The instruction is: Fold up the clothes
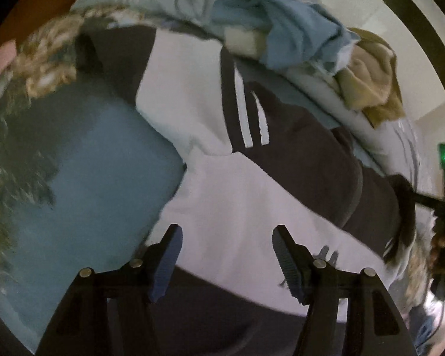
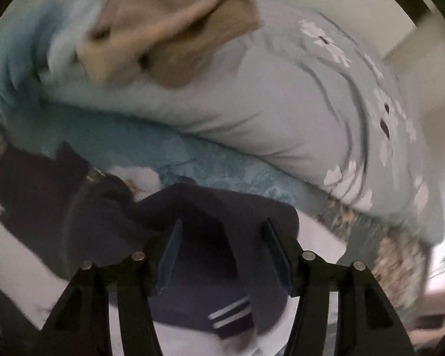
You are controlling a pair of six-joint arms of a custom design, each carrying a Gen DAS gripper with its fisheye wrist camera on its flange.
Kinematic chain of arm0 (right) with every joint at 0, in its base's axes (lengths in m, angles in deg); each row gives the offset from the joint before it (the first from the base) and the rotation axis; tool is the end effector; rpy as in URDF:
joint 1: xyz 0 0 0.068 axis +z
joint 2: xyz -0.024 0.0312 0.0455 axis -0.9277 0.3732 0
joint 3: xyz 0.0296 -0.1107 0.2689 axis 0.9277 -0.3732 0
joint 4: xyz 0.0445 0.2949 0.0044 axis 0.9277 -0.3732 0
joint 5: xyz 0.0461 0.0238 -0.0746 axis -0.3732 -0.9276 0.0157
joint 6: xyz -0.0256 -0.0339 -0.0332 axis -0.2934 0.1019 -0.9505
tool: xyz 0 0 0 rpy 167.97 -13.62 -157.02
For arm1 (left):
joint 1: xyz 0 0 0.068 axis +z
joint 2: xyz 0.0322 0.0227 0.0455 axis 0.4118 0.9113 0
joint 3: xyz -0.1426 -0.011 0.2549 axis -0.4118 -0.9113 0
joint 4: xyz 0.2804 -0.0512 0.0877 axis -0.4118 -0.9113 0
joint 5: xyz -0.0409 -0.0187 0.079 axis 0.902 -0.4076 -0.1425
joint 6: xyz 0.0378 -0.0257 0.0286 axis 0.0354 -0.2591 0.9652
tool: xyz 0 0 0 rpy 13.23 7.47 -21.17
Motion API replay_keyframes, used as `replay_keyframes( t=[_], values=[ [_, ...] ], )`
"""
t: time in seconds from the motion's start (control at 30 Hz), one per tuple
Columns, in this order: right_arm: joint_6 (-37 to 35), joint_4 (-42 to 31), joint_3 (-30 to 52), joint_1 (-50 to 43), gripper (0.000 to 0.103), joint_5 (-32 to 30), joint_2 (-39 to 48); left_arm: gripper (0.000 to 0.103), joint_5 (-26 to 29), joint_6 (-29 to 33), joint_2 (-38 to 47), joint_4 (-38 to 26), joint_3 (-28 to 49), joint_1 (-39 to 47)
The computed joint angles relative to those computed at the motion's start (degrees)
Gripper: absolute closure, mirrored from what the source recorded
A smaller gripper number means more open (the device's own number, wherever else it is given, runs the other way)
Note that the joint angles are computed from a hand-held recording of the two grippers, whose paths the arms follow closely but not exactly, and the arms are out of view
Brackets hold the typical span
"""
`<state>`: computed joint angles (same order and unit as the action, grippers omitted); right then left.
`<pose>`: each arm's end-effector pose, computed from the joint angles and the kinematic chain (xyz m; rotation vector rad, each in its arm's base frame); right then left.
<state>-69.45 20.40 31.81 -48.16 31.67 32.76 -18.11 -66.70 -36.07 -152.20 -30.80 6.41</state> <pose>0.3913 0.1330 0.2858 -0.9765 2.6300 -0.3466 0.0791 -0.0219 0.2592 -1.0865 2.5129 -0.2976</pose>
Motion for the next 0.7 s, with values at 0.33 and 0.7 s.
replay_keyframes(
  t=[0.33,0.7],
  values=[
    [0.49,2.47,-0.98,-5.04,0.095,1.88,-1.35,0.036,4.33,-0.50,7.06,13.02,-3.86,-2.31],
    [13.42,-0.77,2.49,-39.10,0.095,-11.83,-3.33,0.036,6.66,-3.46,7.75,15.46,-5.21,-3.64]
  ],
)
